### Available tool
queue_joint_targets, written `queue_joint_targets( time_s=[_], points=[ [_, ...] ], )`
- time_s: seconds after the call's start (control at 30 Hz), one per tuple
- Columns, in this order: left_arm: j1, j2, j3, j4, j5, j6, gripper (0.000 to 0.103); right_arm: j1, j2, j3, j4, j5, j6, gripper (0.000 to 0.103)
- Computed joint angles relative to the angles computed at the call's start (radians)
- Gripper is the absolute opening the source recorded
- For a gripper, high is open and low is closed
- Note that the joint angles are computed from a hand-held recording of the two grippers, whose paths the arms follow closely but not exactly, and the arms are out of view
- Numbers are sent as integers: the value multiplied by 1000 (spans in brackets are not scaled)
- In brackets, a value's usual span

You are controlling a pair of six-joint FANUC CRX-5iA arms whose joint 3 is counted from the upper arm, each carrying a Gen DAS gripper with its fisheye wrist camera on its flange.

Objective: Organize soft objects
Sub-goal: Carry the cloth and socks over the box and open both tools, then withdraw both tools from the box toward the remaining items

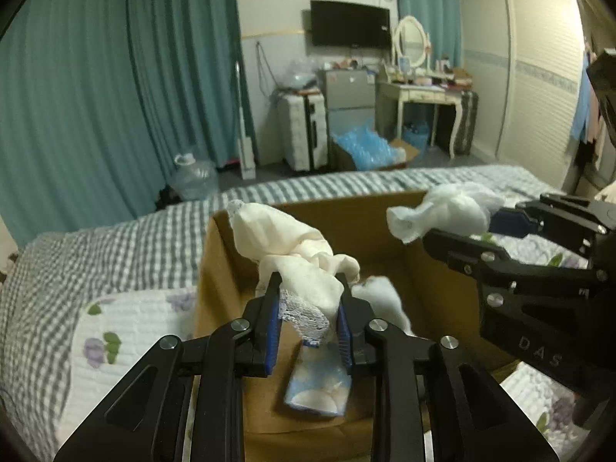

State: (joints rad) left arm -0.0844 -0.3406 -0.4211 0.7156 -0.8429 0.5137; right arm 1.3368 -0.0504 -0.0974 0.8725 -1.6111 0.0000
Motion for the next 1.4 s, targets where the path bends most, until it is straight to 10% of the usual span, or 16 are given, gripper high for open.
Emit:
queue_joint_targets(
  time_s=[0.23, 0.4, 0.63, 0.8, 1.1, 1.4],
  points=[
    [-16, 12, 14, -59, -9, 49, 27, -19, -46, -59, -31, 46, -63, 51],
    [-19, -26, -5, -69, 36, 67, 74, -2, -40, -55, 4, 5, -93, 69],
    [46, -107, 5, -15, -9, 66, 75, 78, 9, 48, 66, -152, -81, 82],
    [126, -215, 9, 62, -32, 51, 101, 160, 63, 171, 146, -275, -60, 96],
    [460, -357, 55, 314, -311, -67, 102, 321, 259, 542, 395, -520, 109, 103],
    [1045, -443, 12, 650, -774, -234, 103, 420, 483, 895, 657, -608, 338, 103]
  ],
)
